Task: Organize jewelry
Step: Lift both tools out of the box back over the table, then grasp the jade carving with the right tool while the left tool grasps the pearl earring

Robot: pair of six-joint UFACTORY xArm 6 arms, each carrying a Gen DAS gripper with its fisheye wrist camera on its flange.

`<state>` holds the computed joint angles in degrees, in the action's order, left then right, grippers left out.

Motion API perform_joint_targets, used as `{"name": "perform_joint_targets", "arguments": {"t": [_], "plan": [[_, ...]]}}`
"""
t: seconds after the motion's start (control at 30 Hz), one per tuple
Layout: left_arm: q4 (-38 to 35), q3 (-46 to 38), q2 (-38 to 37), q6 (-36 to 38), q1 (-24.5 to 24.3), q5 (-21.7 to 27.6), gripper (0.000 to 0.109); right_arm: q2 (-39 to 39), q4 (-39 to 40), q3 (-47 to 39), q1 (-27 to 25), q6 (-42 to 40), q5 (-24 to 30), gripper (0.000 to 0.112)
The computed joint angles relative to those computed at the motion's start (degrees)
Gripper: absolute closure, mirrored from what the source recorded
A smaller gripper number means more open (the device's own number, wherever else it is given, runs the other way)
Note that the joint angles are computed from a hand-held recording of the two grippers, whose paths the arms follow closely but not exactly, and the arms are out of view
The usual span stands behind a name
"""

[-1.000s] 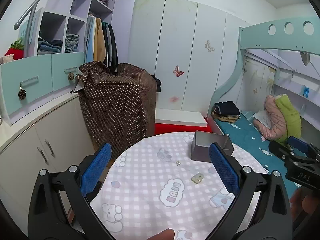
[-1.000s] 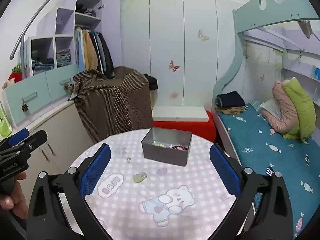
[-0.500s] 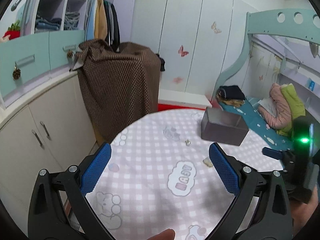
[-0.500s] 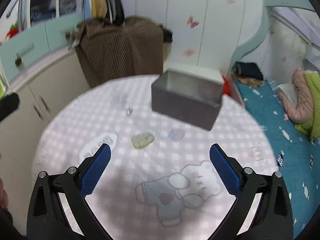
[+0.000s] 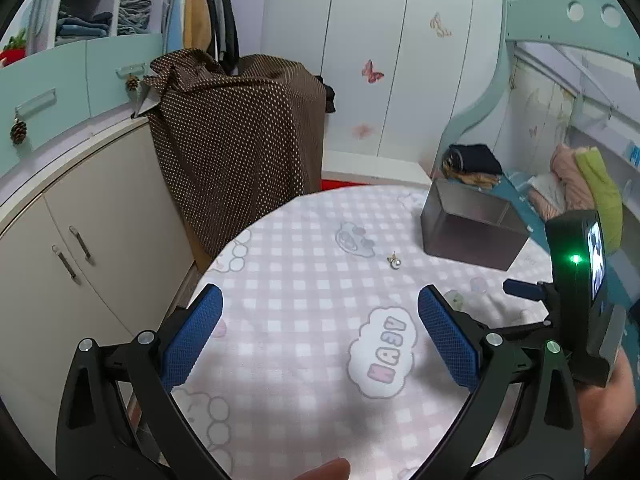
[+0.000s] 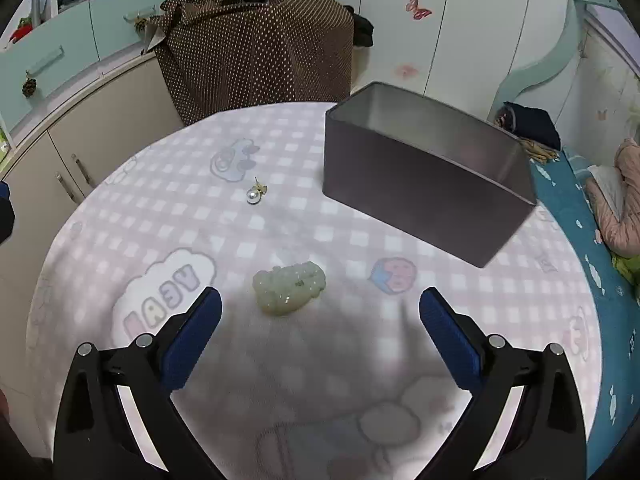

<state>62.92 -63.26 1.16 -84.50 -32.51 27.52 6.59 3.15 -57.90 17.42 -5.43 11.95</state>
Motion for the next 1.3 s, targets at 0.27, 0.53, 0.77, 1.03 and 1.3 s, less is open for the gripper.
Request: {"name": "perform_joint_targets", "arguments": {"t": [0.27,0.53,0.77,1.03,1.3], "plan": [[-3.65,-3.54,5.34,4.79,1.54,-0.73,0.01,2.45,8.31,-2.01,0.47,-9.07,0.92,0.043],[-6.92,-8.16,10.21,9.41,2.36,-1.04,0.01,2.59,15.71,-2.44,0.66,-17.95,0.78,0.071],[-12.37,-15.84,16.72,18.64,2.17,-0.35,0.01,1.23,19.44,-1.14,0.13,-19.65,0.73,0.072],[-22.61,-30.25,28.63,31.68,1.18,3.48,0.011,0.44,23.53,-0.74,-0.72,-21.84,1.23,0.072],[-30.41,-41.04,36.93,39.35,1.23,7.22,0.012,0.16,26.43,-0.4,-2.21,-23.75,1.25,0.072]]}}
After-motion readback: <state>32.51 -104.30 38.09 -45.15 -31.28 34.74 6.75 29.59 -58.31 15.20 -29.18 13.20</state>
